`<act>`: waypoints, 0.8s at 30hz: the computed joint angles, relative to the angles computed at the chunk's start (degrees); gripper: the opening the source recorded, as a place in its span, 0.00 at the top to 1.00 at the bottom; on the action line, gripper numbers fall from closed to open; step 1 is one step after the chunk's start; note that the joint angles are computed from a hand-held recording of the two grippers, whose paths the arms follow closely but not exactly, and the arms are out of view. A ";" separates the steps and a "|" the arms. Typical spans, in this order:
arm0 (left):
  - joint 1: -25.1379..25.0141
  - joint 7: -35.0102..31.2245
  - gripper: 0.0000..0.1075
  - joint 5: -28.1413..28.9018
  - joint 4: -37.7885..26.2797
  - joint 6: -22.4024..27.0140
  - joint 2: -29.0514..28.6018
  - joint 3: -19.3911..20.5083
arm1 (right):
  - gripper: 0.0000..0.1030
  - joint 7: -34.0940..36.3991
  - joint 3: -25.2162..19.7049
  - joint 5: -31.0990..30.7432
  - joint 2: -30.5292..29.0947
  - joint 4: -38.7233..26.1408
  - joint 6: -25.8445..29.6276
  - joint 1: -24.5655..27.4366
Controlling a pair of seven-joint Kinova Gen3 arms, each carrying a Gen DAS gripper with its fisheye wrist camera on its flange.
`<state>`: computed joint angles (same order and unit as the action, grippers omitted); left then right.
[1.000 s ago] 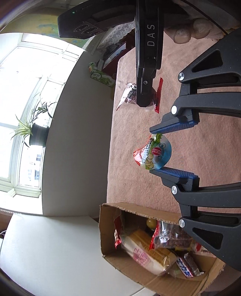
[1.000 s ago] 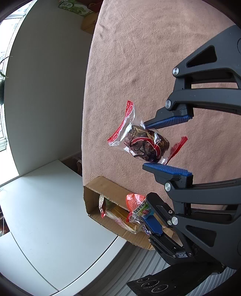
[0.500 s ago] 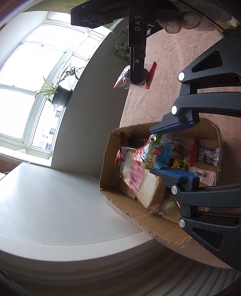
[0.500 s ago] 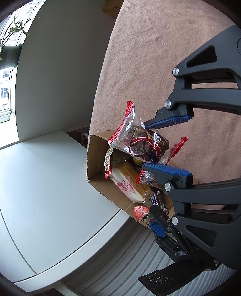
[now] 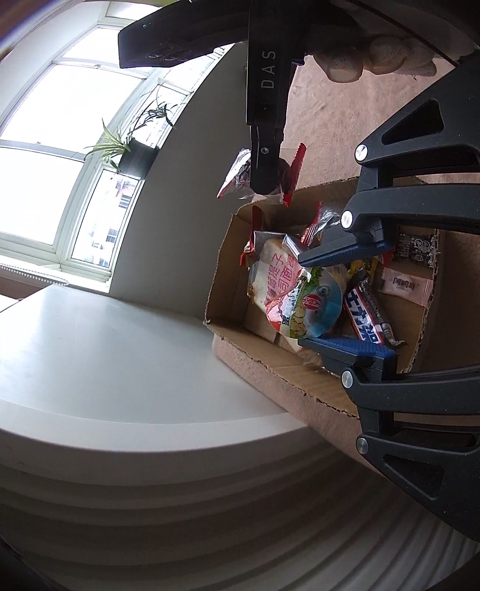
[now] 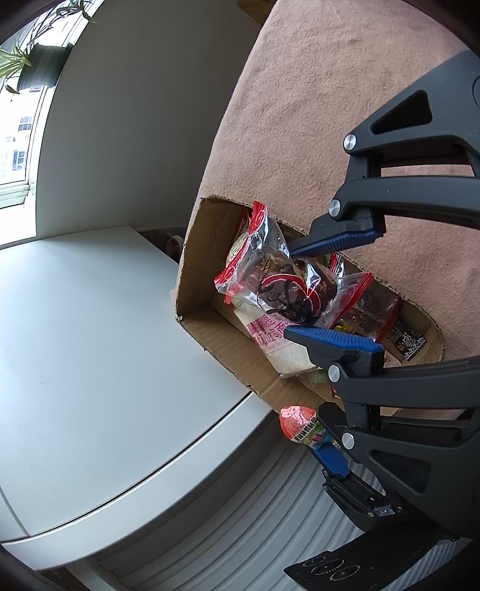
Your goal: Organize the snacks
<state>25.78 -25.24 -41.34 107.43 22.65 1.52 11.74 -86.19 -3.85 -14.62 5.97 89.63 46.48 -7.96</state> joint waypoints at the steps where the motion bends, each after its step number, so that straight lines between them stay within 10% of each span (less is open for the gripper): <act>1: 0.00 0.02 0.68 0.03 -0.20 0.19 0.16 0.00 | 0.62 0.32 -0.01 -0.42 0.34 -0.21 0.12 0.13; 5: 0.44 1.85 0.65 -1.98 -0.37 0.86 0.17 -0.17 | 0.61 0.62 -0.04 -0.87 0.85 -0.28 0.22 0.34; 10: 0.46 2.43 0.64 -2.78 -0.27 1.16 0.09 0.13 | 0.30 0.52 -0.15 -0.90 0.67 0.20 -1.21 0.22; 24: 1.59 9.78 0.37 -10.44 -0.03 3.59 -0.08 1.16 | 0.15 -0.88 0.67 0.32 -1.53 2.05 -2.90 0.71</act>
<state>27.37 -15.45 -51.78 107.40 26.23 1.44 12.90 -87.07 -3.18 -14.31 4.44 91.68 43.58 -7.25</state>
